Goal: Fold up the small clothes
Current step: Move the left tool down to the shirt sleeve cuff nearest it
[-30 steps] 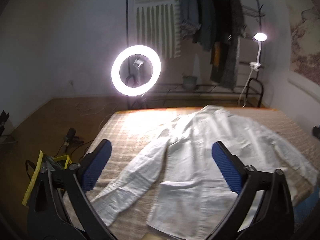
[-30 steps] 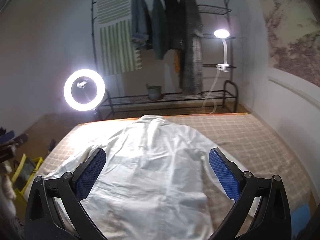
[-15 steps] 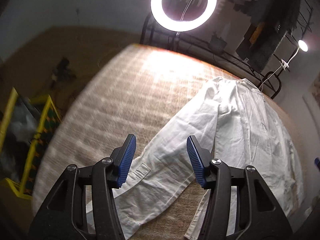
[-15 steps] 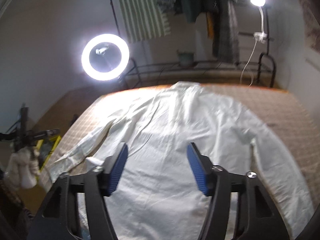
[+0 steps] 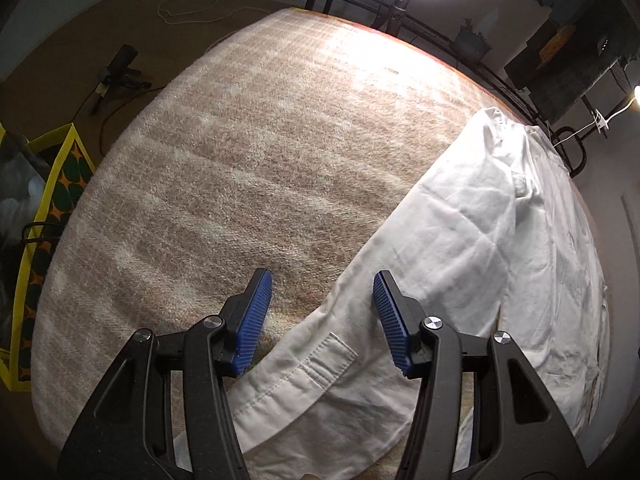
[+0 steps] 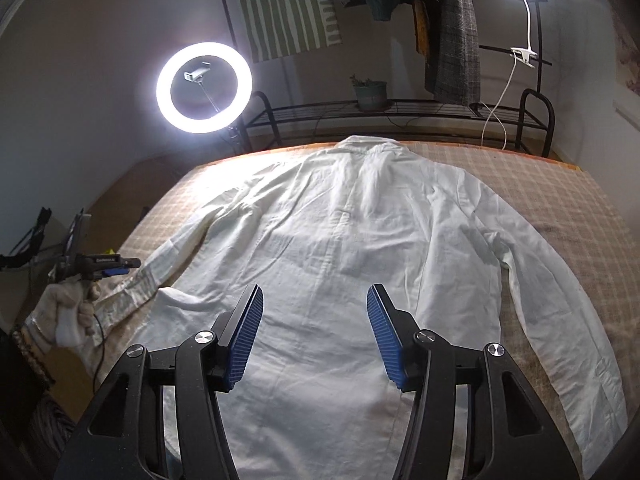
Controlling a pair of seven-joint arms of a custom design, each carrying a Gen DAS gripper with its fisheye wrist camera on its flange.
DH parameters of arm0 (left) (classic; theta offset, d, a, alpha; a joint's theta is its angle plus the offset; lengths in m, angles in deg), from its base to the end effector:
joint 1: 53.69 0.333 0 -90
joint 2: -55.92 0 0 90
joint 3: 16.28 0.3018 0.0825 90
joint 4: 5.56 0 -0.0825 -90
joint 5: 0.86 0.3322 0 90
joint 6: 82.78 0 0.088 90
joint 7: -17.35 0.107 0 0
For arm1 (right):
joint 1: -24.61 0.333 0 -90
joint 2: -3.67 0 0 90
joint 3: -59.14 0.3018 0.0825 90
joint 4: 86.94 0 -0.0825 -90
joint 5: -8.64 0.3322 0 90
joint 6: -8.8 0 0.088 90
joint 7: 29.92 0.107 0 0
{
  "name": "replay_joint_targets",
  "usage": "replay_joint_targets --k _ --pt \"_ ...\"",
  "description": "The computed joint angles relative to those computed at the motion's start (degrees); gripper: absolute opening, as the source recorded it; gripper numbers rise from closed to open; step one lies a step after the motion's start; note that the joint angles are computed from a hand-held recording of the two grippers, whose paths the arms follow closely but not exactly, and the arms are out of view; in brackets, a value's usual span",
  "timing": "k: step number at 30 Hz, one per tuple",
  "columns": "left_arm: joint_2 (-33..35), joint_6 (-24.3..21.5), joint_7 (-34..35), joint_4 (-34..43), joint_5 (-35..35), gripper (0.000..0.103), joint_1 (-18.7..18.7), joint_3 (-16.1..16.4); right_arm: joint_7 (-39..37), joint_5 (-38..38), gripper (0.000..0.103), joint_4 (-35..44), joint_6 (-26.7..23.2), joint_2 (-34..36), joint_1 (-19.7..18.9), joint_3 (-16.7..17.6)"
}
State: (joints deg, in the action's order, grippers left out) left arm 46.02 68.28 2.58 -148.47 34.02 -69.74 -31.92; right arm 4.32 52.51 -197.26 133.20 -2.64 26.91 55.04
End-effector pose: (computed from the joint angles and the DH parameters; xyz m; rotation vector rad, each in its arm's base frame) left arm 0.3685 -0.2460 0.3969 -2.5905 1.0842 -0.6104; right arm 0.5141 0.0088 0.5825 -2.0961 1.0952 -0.1553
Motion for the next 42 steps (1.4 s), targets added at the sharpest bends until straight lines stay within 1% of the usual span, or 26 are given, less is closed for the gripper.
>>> replay_joint_targets --k 3,4,5,7,8,9,10,12,14,18,21,23,24,26,29,32,33,36,38,40,41,42 --pt "1.00 -0.55 -0.02 0.76 1.03 0.054 0.13 -0.17 0.13 0.04 0.053 0.07 0.08 -0.05 0.04 0.04" --pt "1.02 -0.51 -1.00 0.85 1.72 0.051 0.24 -0.34 -0.13 0.08 0.053 -0.04 0.23 -0.20 0.09 0.07" --pt "1.06 0.30 -1.98 0.70 2.36 0.044 0.46 -0.26 -0.48 0.01 0.053 -0.32 0.57 -0.52 0.18 0.15" --pt "1.05 2.30 -3.19 0.15 3.21 0.011 0.76 0.02 -1.17 -0.22 0.053 -0.85 1.31 -1.00 0.40 0.30" --pt "1.26 5.17 -3.94 -0.54 3.78 0.006 1.12 0.41 -1.51 -0.25 0.053 -1.02 1.48 -1.10 0.50 0.31" --pt "1.37 6.15 -4.76 -0.73 4.47 0.005 1.40 0.35 -1.60 -0.30 0.053 -1.07 1.50 -1.10 0.58 0.31" --pt "1.57 5.39 -5.55 -0.22 5.16 0.002 1.50 -0.05 -1.46 -0.41 0.053 -1.04 1.40 -1.07 0.63 0.31" --pt "1.38 5.98 -7.00 -0.29 6.33 0.000 1.73 -0.18 -1.34 -0.48 0.053 -1.04 1.35 -1.02 0.68 0.28" --pt "0.48 7.49 -10.91 -0.64 9.31 0.000 2.48 -0.59 -1.52 -0.37 0.053 -1.10 1.51 -1.05 0.73 0.24" --pt "-1.02 8.21 -17.07 1.11 15.07 0.000 3.37 -2.03 -1.90 -0.04 0.053 -1.51 1.68 -1.39 0.81 0.17" --pt "-0.64 7.29 -17.94 4.83 18.37 0.000 2.68 -3.28 -2.19 0.09 0.053 -1.59 1.61 -1.57 0.81 0.10" --pt "0.57 5.87 -16.98 8.13 19.27 0.000 1.50 -3.95 -2.33 0.28 0.053 -1.59 1.52 -1.71 0.79 0.01" --pt "1.53 5.01 -15.89 10.26 19.71 0.000 0.73 -4.29 -2.36 0.44 0.053 -1.53 1.46 -1.74 0.78 -0.04" --pt "4.76 1.37 -11.21 16.37 19.88 0.000 -1.60 -5.25 -2.31 0.72 0.053 -1.35 1.22 -1.77 0.73 -0.14" --pt "10.13 -0.31 -5.38 23.66 19.48 0.000 -5.00 -5.23 -2.29 1.05 0.053 -1.09 0.82 -1.74 0.62 -0.29" --pt "17.78 -3.93 3.26 32.05 15.97 0.000 -8.68 -5.08 -2.52 1.21 0.053 -1.07 0.44 -1.77 0.47 -0.41" --pt "20.87 -5.69 7.14 35.31 13.99 0.000 -9.81 -5.17 -2.58 1.15 0.053 -1.17 0.44 -1.82 0.42 -0.41" --pt "26.44 -8.77 15.15 41.11 9.08 0.000 -12.22 -4.96 -2.31 0.95 0.053 -0.76 -0.58 -1.45 0.15 -0.61" --pt "28.26 -12.01 19.63 44.09 6.36 0.008 -14.03 -4.92 -2.04 0.74 0.053 -0.53 -1.15 -1.26 -0.09 -0.69" --pt "27.34 -12.73 20.11 43.74 6.26 0.042 -15.99 -3.96 -1.98 0.36 0.053 -0.38 -1.28 -1.14 -0.24 -0.64" --pt "25.90 -12.18 19.29 42.36 6.77 0.045 -16.76 -3.32 -1.98 0.24 0.053 -0.41 -1.30 -1.17 -0.29 -0.62" --pt "24.16 -11.27 18.31 40.86 7.42 0.045 -17.25 -2.90 -1.88 0.22 0.053 -0.35 -1.40 -1.11 -0.32 -0.59"
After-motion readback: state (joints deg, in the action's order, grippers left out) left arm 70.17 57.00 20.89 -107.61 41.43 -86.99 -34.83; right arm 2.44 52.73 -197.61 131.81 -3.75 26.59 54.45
